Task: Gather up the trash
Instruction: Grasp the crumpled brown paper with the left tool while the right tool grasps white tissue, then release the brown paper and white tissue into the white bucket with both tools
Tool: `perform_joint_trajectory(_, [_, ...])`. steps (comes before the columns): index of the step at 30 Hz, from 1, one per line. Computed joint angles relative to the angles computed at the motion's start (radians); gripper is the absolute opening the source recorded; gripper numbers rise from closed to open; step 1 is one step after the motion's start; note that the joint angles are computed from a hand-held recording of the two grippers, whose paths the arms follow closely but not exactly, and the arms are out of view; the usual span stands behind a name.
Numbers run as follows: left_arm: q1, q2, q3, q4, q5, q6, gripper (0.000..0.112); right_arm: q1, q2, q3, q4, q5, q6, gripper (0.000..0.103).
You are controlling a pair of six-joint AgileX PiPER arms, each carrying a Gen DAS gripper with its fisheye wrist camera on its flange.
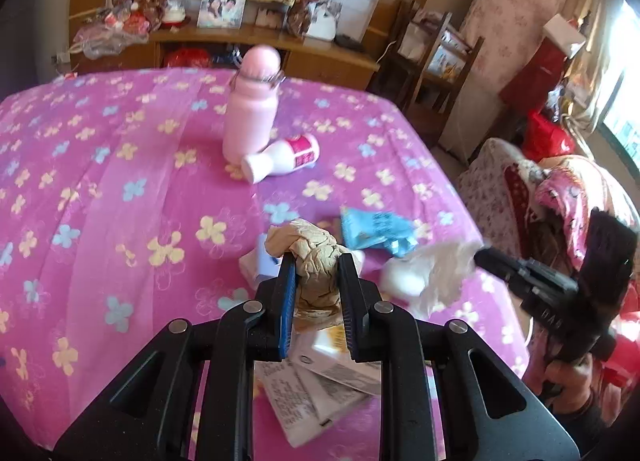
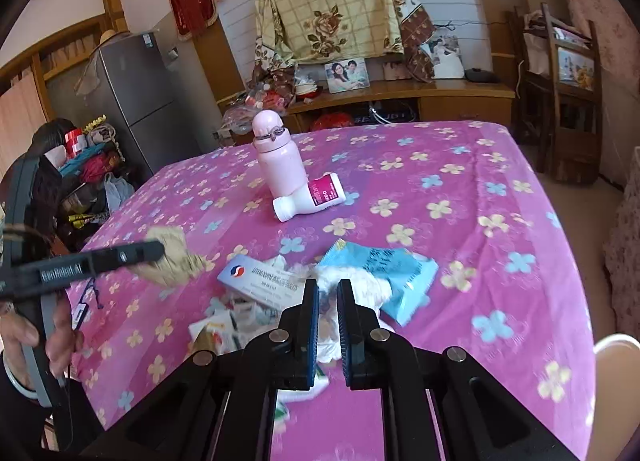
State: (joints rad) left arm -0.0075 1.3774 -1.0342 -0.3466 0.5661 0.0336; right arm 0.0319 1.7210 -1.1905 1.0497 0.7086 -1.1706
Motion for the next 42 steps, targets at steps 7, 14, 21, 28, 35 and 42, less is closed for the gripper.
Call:
perform_joint_trajectory(7, [-0.134, -0.082, -0.016, 0.114, 0.026, -0.149, 0.018, -0.133, -0.097, 0.108, -0.064, 0.086, -0.012, 0.009])
perform_joint_trajectory(14, [-0.295, -0.087, -0.023, 0.245, 0.033, -0.311, 0.018, -0.082, -0.020, 0.166, -0.158, -0.109, 0.037, 0.070])
perform_joint_trajectory(21, [-0.389, -0.092, -0.016, 0.377, 0.043, -0.435, 0.018, -0.086, 0.089, 0.147, -0.240, -0.199, 0.132, 0.070])
perform_joint_trajectory(28, [-0.462, -0.042, -0.029, 0.397, 0.029, -0.479, 0.018, -0.184, 0.062, 0.190, -0.086, -0.120, -0.060, 0.015])
perform_joint_trajectory(35, [-0.565, 0.040, -0.098, 0.458, 0.021, -0.557, 0.018, -0.322, -0.091, 0.256, -0.011, -0.013, -0.184, 0.015])
perform_joint_trajectory(42, [-0.670, 0.170, -0.214, 0.516, 0.021, -0.625, 0.018, -0.448, -0.128, 0.227, -0.060, 0.051, -0.169, 0.015])
